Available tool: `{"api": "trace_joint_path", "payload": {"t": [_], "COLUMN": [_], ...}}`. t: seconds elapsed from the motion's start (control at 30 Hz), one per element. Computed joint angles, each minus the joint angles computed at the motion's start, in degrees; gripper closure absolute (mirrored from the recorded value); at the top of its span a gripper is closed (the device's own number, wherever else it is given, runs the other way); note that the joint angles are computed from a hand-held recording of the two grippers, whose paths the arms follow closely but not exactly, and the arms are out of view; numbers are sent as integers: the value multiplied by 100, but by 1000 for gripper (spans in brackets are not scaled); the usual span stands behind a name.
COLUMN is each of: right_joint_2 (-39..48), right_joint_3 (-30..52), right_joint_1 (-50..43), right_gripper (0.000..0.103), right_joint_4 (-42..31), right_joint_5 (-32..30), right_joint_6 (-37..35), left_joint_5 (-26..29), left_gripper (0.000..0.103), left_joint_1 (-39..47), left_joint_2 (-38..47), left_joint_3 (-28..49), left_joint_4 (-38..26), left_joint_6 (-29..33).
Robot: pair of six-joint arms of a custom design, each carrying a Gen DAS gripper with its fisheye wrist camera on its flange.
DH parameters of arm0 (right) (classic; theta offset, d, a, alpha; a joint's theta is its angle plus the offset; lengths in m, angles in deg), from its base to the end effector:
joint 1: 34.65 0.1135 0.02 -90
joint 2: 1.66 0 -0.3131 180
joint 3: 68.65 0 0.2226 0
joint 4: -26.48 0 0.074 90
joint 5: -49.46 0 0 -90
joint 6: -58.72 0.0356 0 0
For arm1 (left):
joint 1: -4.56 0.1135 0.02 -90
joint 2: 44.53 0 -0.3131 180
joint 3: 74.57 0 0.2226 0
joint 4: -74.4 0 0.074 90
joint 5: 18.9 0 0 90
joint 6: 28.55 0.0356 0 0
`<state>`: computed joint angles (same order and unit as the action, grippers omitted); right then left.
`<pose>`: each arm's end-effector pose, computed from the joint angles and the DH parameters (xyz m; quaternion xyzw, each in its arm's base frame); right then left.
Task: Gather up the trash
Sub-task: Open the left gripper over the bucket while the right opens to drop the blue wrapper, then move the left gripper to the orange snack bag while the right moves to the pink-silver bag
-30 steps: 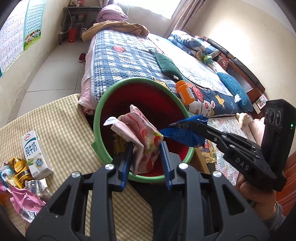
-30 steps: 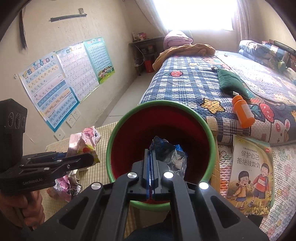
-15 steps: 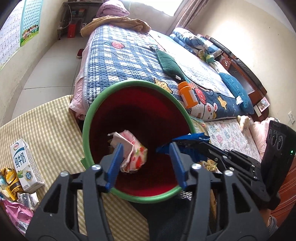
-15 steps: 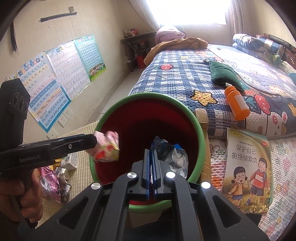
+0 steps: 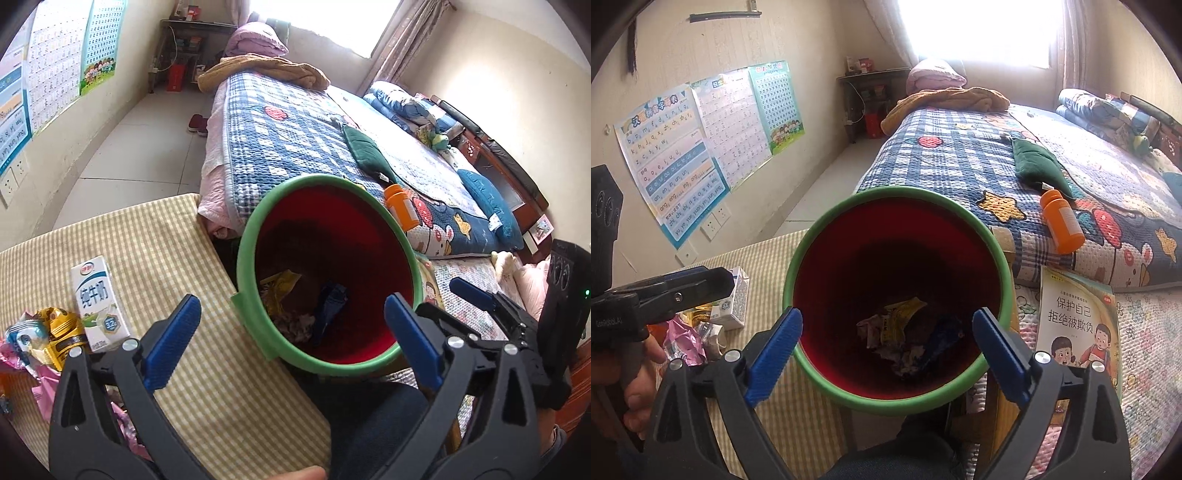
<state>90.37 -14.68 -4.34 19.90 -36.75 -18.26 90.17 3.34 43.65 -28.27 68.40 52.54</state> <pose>0.2466 0.1414 0.2122 -0.1260 0.9136 0.1139 0.3694 0.2477 -0.0169 0.1980 -0.0023 0.9222 -0.1853 0.3393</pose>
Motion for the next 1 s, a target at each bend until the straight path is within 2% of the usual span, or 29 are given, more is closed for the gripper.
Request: {"api": "trace_joint_path", "payload": {"t": [0.2, 0.4, 0.6, 0.77, 0.87, 1.0], "right_joint_2": [33, 449, 946, 1393, 1662, 2034], "right_joint_3": [121, 506, 1089, 1547, 1797, 2169], "right_joint_1": [777, 1565, 2305, 2765, 3013, 3312], "right_gripper": [9, 9, 9, 9, 9, 9], "right_joint_4": [-59, -67, -220, -364, -448, -595], "right_joint_5": [275, 403, 534, 481, 448, 399], "right_joint_6": [308, 557, 760, 793, 819, 805], "left_joint_5": [457, 1137, 1740, 1998, 2062, 2071], "left_gripper": [6, 6, 6, 6, 6, 6], "left_joint_1": [1186, 3159, 5212, 6596, 7222, 7730], "left_joint_2": [-816, -1177, -834, -292, 129, 597], "left_joint_3": [-446, -589, -436, -148, 84, 375], "left_joint_4": [-516, -1317, -2063, -2513, -2661, -2714], "left_joint_6": [610, 1771, 3320, 4416, 4822, 5047]}}
